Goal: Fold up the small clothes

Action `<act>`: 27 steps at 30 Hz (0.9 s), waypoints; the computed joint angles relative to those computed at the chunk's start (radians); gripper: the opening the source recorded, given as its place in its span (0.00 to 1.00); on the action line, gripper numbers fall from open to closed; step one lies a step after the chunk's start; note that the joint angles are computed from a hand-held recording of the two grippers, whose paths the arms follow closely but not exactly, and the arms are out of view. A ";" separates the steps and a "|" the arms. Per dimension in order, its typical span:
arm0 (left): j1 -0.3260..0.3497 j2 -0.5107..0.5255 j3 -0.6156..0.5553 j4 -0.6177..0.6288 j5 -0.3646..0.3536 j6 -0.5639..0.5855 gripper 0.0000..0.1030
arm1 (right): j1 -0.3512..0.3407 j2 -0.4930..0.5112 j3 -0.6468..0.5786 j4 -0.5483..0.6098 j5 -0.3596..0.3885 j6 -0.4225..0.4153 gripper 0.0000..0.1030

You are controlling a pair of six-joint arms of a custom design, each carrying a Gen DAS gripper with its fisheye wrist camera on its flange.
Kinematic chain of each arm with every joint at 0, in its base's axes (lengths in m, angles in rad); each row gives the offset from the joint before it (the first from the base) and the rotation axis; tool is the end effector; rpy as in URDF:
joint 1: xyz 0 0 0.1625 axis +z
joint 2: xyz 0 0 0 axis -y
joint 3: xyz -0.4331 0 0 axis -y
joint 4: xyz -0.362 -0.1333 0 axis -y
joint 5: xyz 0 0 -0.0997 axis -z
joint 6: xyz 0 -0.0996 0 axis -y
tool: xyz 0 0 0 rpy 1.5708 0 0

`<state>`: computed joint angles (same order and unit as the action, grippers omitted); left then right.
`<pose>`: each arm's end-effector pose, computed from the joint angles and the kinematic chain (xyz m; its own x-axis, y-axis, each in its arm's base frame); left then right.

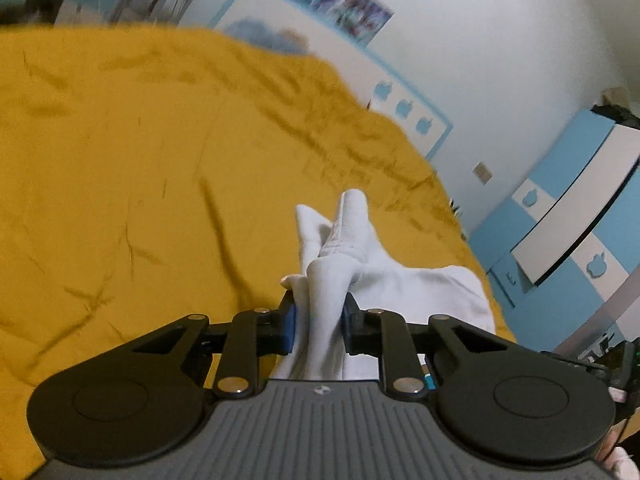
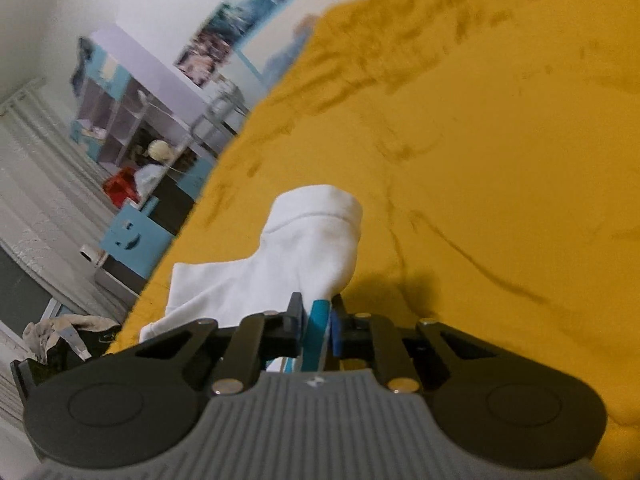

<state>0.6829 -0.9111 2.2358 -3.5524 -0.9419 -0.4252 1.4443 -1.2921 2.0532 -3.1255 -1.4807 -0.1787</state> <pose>-0.2526 -0.4529 0.1507 -0.9721 0.1588 -0.1724 0.2341 0.6205 -0.7485 0.0753 -0.5357 0.3307 -0.9959 -0.0626 0.0646 -0.0900 0.6956 -0.7128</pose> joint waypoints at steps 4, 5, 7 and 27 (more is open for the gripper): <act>-0.117 -0.040 0.064 -0.075 0.071 0.013 0.23 | 0.064 -0.093 0.058 -0.029 -0.009 -0.026 0.06; -0.150 -0.053 0.081 -0.088 0.091 0.006 0.23 | 0.080 -0.120 0.074 -0.033 -0.016 -0.037 0.06; -0.209 -0.077 0.114 -0.113 0.128 -0.011 0.23 | 0.114 -0.178 0.112 -0.047 -0.025 -0.055 0.06; -0.574 -0.167 0.188 0.005 0.171 -0.264 0.22 | 0.361 -0.890 0.237 0.359 -0.229 -0.069 0.05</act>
<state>0.1085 -1.0778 2.4242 -3.5472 -0.7712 -0.6896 1.8051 -2.1824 2.2903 -2.7665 -1.7100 -0.2479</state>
